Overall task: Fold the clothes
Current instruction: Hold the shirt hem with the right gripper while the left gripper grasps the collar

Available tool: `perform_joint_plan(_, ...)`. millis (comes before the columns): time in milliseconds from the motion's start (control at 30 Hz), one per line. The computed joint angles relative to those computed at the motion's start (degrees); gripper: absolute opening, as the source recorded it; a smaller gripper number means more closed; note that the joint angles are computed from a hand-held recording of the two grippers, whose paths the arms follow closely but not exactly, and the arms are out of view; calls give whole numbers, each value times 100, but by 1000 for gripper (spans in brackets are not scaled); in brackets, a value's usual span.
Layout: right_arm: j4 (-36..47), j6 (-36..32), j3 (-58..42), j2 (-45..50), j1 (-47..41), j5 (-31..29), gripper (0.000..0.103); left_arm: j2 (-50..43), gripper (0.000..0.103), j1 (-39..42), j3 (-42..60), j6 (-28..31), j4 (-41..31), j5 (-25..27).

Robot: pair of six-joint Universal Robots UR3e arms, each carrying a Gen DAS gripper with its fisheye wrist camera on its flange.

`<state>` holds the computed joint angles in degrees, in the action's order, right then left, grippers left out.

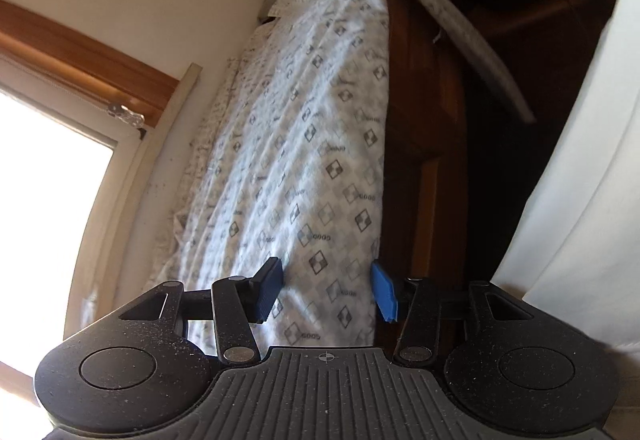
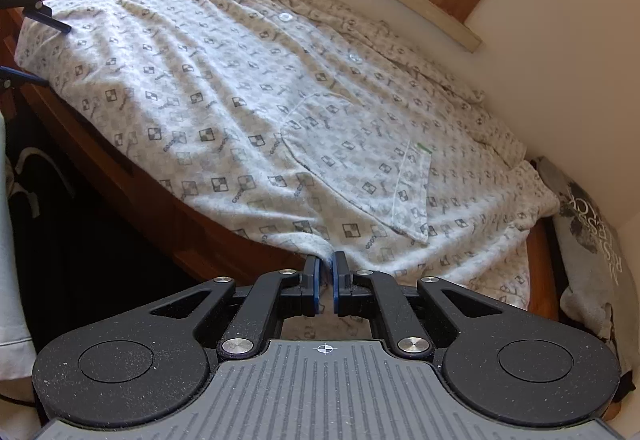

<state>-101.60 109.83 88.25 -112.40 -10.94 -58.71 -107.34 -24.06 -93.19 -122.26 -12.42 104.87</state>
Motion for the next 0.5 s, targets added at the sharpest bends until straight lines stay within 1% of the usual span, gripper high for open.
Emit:
perform_joint_plan(100, -48, 86, -26, 42, 44, -1, 6, -110, 54, -91, -38, 177, 230, 182)
perform_joint_plan(267, -90, 171, 2, 21, -81, 164, 7, -289, 53, -171, -161, 589, 733, 474)
perform_joint_plan(433, -345, 437, 138, -79, -321, 541, 6, -275, 52, -173, -240, 640, 822, 477)
perform_joint_plan(500, -509, 648, 132, -25, -302, 593, 6, -271, 53, -175, -269, 658, 854, 480)
